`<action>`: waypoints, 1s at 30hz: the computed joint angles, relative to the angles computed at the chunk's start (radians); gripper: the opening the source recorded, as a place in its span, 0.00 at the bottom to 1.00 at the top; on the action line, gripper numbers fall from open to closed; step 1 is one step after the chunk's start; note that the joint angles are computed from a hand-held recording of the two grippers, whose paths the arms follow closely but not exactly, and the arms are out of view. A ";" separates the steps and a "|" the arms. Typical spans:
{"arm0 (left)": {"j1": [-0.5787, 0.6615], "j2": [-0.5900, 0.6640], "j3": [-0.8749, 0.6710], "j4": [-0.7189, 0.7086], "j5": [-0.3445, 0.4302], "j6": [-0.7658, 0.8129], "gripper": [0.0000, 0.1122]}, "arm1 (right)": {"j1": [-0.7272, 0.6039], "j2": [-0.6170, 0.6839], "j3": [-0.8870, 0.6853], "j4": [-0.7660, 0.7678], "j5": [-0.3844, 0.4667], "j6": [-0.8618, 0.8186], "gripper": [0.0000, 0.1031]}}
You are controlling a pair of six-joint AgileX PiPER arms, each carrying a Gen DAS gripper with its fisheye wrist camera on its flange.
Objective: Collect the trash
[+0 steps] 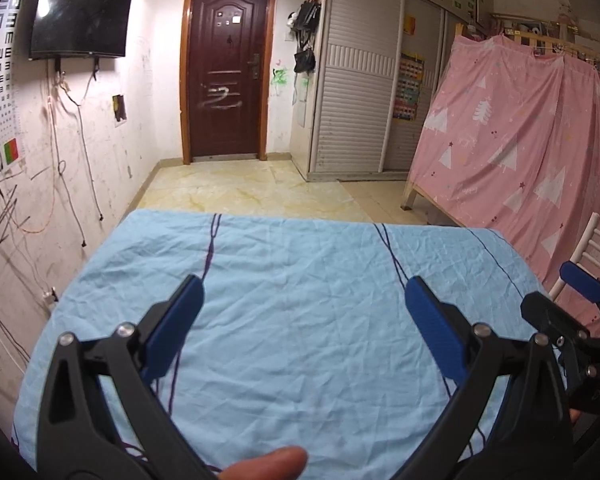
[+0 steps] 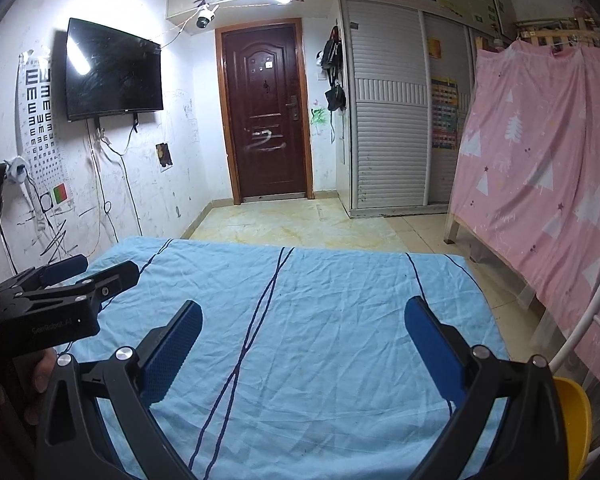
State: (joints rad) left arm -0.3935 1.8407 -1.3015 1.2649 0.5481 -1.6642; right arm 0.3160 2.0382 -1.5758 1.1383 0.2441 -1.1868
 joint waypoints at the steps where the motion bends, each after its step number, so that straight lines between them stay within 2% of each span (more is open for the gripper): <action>1: -0.002 0.001 -0.001 0.001 0.007 -0.002 0.86 | -0.002 0.002 -0.004 -0.013 0.004 0.012 0.91; 30: 0.006 -0.005 0.007 -0.004 0.005 0.007 0.86 | -0.010 0.001 -0.002 0.000 0.016 0.008 0.91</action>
State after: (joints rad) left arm -0.3872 1.8353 -1.2940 1.2609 0.5528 -1.6573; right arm 0.3064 2.0396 -1.5775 1.1383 0.2602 -1.1792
